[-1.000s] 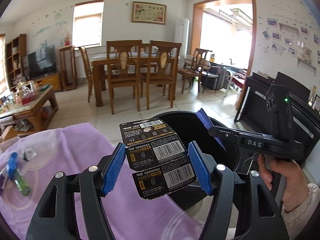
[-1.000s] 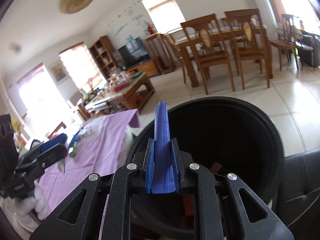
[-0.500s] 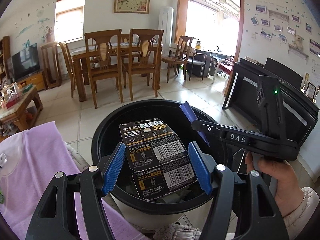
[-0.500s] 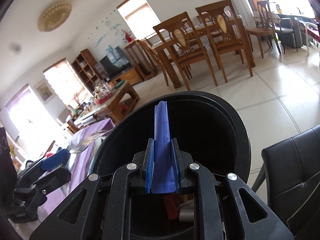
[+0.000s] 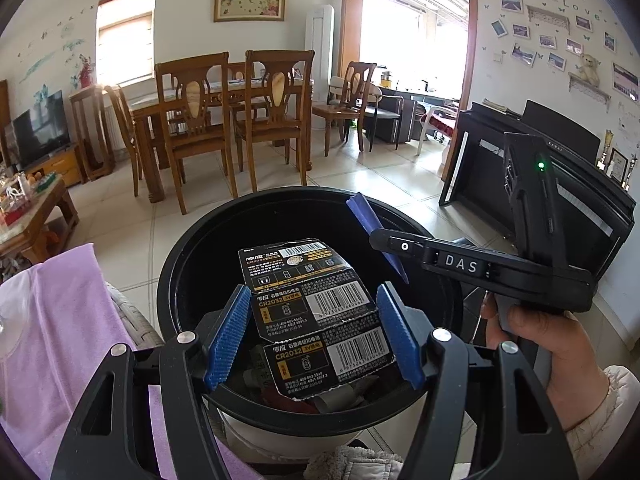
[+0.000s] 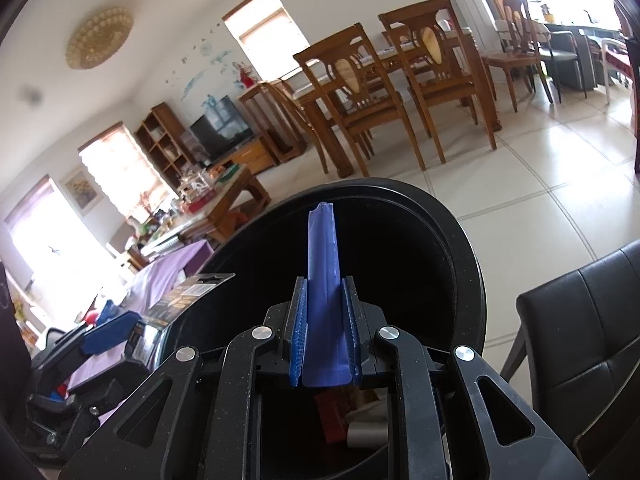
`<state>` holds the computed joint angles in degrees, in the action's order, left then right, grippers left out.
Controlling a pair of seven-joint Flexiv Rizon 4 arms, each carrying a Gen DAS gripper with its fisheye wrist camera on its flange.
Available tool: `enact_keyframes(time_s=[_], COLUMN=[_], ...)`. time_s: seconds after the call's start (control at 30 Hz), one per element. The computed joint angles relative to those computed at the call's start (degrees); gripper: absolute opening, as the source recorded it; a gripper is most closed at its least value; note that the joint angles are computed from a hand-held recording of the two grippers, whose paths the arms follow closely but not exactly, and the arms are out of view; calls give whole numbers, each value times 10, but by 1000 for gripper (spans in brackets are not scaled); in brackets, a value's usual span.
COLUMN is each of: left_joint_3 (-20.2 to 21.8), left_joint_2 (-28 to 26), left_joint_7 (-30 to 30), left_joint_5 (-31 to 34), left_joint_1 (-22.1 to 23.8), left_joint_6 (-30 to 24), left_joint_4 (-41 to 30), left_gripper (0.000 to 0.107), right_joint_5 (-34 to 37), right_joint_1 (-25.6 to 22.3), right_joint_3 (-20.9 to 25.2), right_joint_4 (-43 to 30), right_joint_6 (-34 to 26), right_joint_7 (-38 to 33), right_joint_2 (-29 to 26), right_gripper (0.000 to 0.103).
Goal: Collect trash
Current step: 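Carry the battery card and blue tube over the bin and open both tools, then move both open tools back from the bin to the table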
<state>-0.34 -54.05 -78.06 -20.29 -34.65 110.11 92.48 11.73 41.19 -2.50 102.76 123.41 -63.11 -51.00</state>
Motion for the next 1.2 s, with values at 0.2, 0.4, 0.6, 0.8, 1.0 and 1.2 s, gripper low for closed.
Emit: enact_keyframes(time_s=[0.2,0.4,0.6,0.8,1.0,1.2], left_joint_3=[4,35,51,38,13,-10], left_joint_2=[2,-1,-3,6,33,66], left_joint_7=[1,3,21,49,56,49], left_joint_5=[0,-17,-46,-67,-70,-75], left_joint_1=[-3,-29,-49,-49,-27,5], left_joint_6=[-6,7,37,62,108,157], left_joint_4=[1,1,8,27,79,148], left_gripper=[66,77,92,93,98,98], right_joint_5=[-2,30,49,67,98,106], right_joint_1=[0,24,36,51,95,150], right_joint_3=[0,-18,-26,-38,-69,-113], right_joint_4=[0,-2,-3,-6,-17,-45], right_joint_6=[1,5,9,-2,-21,-65], right_joint_7=[-3,-13,-22,-31,-44,-49], right_joint_2=[0,2,2,7,14,12], right_gripper=[25,62,71,79,93,96])
